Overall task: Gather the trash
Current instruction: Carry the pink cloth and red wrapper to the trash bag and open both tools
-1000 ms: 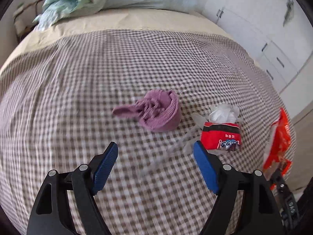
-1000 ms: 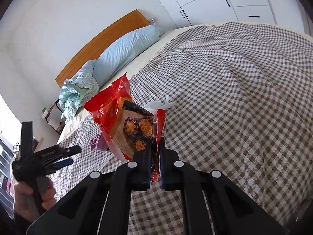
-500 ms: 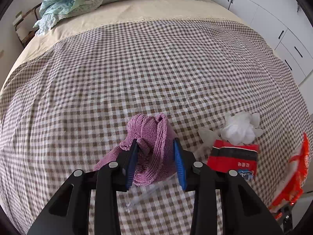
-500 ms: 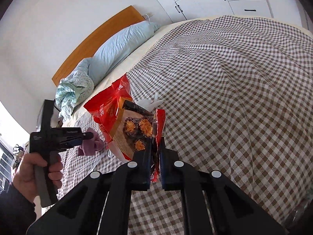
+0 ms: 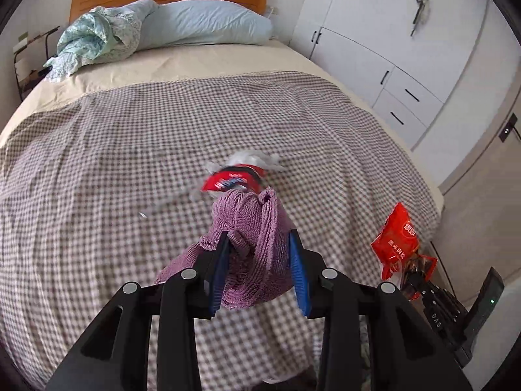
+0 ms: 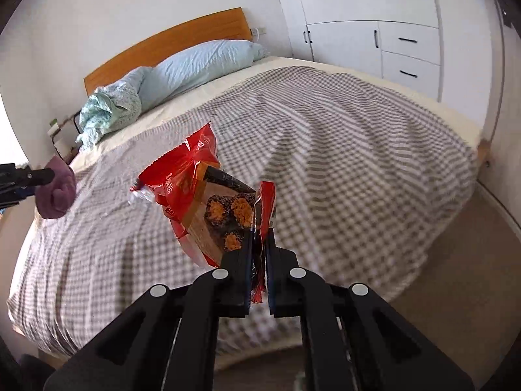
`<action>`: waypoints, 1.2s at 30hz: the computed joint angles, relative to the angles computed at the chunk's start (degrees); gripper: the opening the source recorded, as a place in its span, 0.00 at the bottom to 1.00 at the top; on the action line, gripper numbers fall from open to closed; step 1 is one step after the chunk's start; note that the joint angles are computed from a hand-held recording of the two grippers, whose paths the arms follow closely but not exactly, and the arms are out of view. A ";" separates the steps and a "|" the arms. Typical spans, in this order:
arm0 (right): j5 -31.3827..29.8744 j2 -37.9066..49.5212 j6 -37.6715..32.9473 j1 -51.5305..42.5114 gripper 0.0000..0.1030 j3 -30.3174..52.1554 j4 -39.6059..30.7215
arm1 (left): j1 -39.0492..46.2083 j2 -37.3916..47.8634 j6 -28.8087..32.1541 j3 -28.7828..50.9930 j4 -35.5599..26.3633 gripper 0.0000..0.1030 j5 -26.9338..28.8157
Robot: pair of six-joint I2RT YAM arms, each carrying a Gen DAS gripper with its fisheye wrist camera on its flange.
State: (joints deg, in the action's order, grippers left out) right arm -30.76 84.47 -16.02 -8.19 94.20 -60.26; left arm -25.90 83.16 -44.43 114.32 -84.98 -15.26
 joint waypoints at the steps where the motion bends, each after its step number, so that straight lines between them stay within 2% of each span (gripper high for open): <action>1: -0.23 -0.05 -4.74 -3.96 0.07 0.50 -2.86 | -4.03 0.13 -2.68 -0.13 0.59 0.32 -0.69; 3: -0.02 -0.87 -14.97 -11.73 0.07 -1.12 -6.64 | -11.67 1.21 -7.92 -0.06 2.00 0.32 -1.88; 5: 2.36 -1.87 -24.60 -19.39 0.07 -5.61 -7.30 | -17.95 3.56 -11.87 0.48 4.25 0.32 -2.02; 9: 9.12 -0.51 -37.91 -32.99 0.07 -16.89 -4.15 | -25.62 10.01 -14.94 1.63 9.46 0.33 0.69; 11: 13.03 1.16 -41.53 -37.77 0.07 -22.40 0.30 | -27.42 13.67 -15.31 2.65 11.07 0.33 2.56; 15: 21.92 4.62 -44.11 -42.55 0.07 -32.04 13.63 | -29.22 20.64 -15.56 4.69 12.39 0.33 7.17; 20: 31.84 3.71 -51.00 -41.43 0.07 -44.35 33.19 | -30.86 27.37 -15.09 8.39 11.55 0.33 9.72; 24: 34.52 -0.41 -61.69 -40.08 0.07 -56.79 51.59 | -31.09 30.54 -14.88 10.39 11.33 0.33 11.53; 28: 35.19 0.88 -70.61 -38.11 0.07 -67.11 67.91 | -31.07 33.52 -14.34 12.19 11.01 0.34 12.82; 30: 34.88 2.48 -71.14 -37.45 0.08 -67.73 68.16 | -30.90 34.35 -14.51 12.43 10.95 0.34 13.35; 34: 31.97 4.88 -68.25 -37.01 0.09 -65.47 63.53 | -30.38 34.84 -14.80 10.44 12.61 0.34 14.79; 36: 33.40 8.59 -62.31 -34.69 0.22 -60.68 57.27 | -30.00 35.84 -15.13 10.27 13.46 0.34 16.59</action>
